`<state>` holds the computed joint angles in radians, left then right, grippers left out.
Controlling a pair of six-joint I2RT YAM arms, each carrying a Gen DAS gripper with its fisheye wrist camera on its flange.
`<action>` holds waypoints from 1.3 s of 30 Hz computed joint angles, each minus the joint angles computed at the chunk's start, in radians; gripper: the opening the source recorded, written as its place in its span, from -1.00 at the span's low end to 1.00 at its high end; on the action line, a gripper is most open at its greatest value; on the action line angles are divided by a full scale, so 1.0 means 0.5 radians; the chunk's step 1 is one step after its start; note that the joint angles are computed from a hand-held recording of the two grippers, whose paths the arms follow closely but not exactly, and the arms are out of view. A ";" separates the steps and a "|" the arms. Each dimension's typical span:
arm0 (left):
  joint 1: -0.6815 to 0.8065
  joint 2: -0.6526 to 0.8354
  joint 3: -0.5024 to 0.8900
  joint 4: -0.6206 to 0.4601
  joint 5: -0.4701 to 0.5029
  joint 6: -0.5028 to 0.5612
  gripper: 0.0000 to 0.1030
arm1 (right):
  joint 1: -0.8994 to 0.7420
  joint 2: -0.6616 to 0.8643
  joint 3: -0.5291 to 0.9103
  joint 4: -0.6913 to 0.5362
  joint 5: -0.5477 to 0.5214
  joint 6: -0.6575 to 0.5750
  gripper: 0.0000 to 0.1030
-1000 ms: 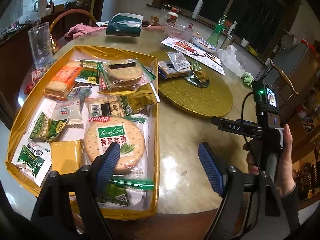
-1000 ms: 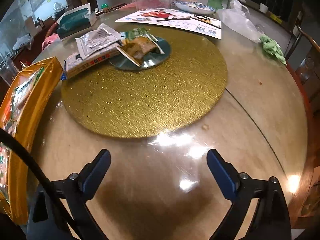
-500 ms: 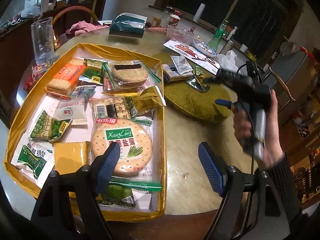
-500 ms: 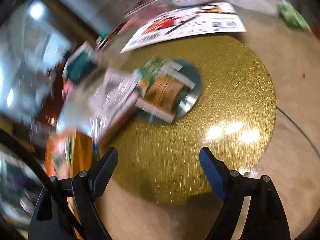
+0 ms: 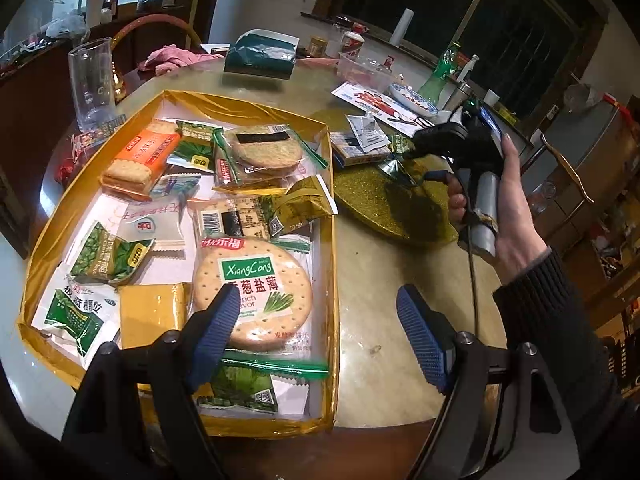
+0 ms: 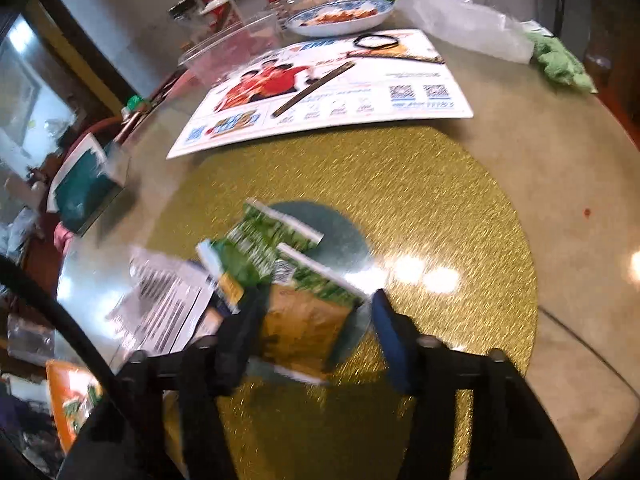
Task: Organize snacks
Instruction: 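Grasp the yellow-green snack packet with the right gripper while the left gripper grasps the white paper packet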
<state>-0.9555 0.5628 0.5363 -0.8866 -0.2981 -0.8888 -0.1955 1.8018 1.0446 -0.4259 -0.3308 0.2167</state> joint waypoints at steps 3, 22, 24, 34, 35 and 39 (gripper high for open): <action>-0.037 0.031 0.017 0.001 -0.014 -0.006 0.57 | -0.087 -0.077 -0.105 -0.026 -0.111 -0.121 -0.32; 0.311 1.320 0.782 0.383 0.300 0.736 0.57 | -1.421 -0.842 -0.938 -0.435 -0.655 -1.636 -0.34; 0.424 1.503 0.913 0.391 0.386 0.824 0.57 | -1.440 -0.870 -0.978 -0.391 -0.688 -1.617 -0.34; 0.744 2.454 1.746 0.350 0.362 1.166 0.56 | -1.605 -0.946 -1.123 -0.380 -0.875 -1.718 -0.34; 0.771 2.513 1.807 0.342 0.375 1.177 0.56 | -1.601 -0.949 -1.129 -0.368 -0.876 -1.710 -0.34; 0.861 2.759 2.056 0.298 0.458 1.137 0.56 | -1.547 -1.040 -1.194 -0.278 -0.840 -1.654 -0.34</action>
